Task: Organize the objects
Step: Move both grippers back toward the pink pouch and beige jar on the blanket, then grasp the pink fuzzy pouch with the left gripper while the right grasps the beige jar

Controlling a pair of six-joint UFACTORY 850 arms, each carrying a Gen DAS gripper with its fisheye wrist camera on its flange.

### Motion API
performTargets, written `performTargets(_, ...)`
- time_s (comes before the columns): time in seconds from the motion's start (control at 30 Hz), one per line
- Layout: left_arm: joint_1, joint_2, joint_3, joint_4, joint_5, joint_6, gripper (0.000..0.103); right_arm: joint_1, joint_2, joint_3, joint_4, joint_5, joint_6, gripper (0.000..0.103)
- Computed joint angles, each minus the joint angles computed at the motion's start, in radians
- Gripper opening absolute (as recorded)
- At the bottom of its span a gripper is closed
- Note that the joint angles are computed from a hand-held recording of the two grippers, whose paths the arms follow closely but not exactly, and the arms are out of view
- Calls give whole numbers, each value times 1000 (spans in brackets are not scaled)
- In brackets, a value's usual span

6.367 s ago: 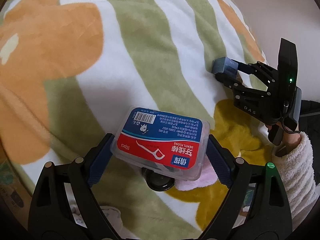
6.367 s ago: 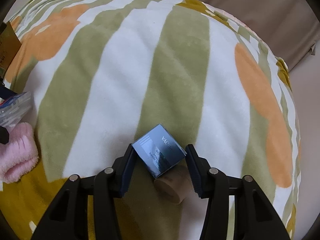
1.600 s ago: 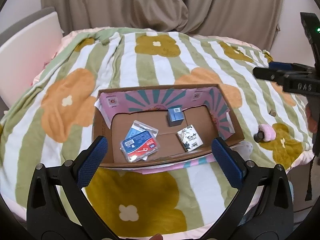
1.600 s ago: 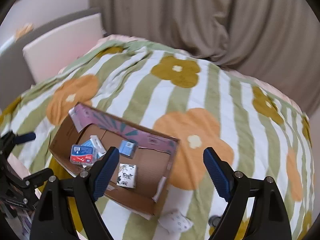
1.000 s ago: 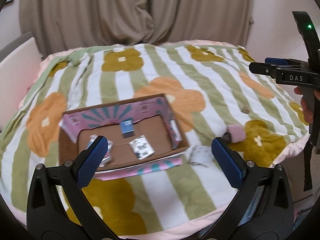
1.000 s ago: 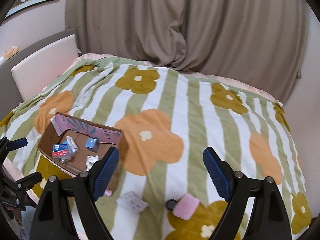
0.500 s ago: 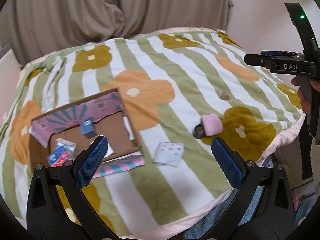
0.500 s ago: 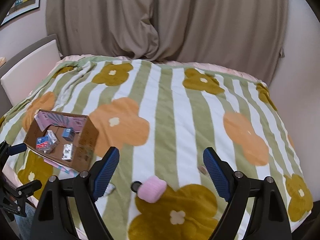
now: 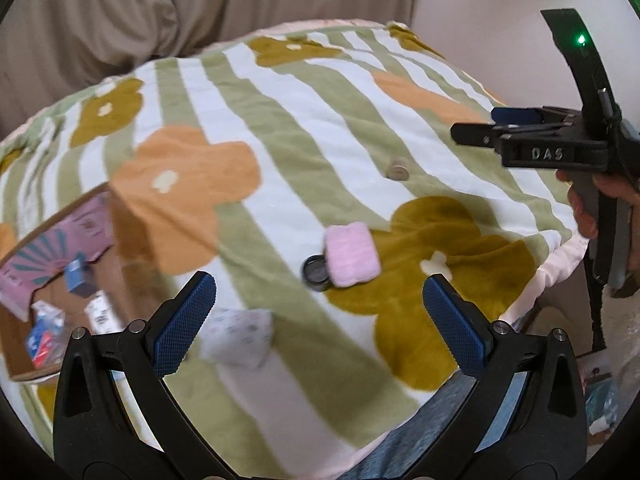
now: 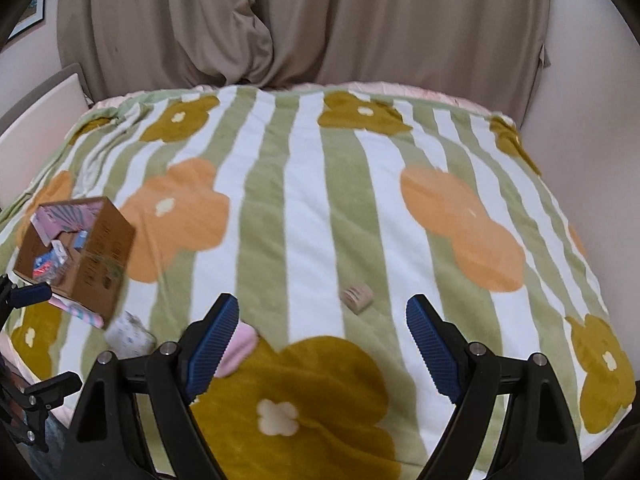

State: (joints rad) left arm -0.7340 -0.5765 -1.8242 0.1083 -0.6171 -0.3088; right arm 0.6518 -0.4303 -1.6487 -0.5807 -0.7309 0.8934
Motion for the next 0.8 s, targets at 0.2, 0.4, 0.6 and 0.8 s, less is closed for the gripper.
performTargets(0.2, 2, -158, -185, -90, -68, 80, 103, -57, -18, 58, 56, 77, -36, 83)
performTargets(0.4, 9, -287, -345, -132, -139, 128, 101, -93, -46, 81, 87, 139, -52, 83)
performTargets(0.6, 17, -403, -501, -172, -210, 172, 100, -110, -89, 66, 93, 154, -73, 83)
performTargets(0.8, 20, -506, -650, -192, -283, 192, 98, -119, -134, 34, 104, 150, -99, 79)
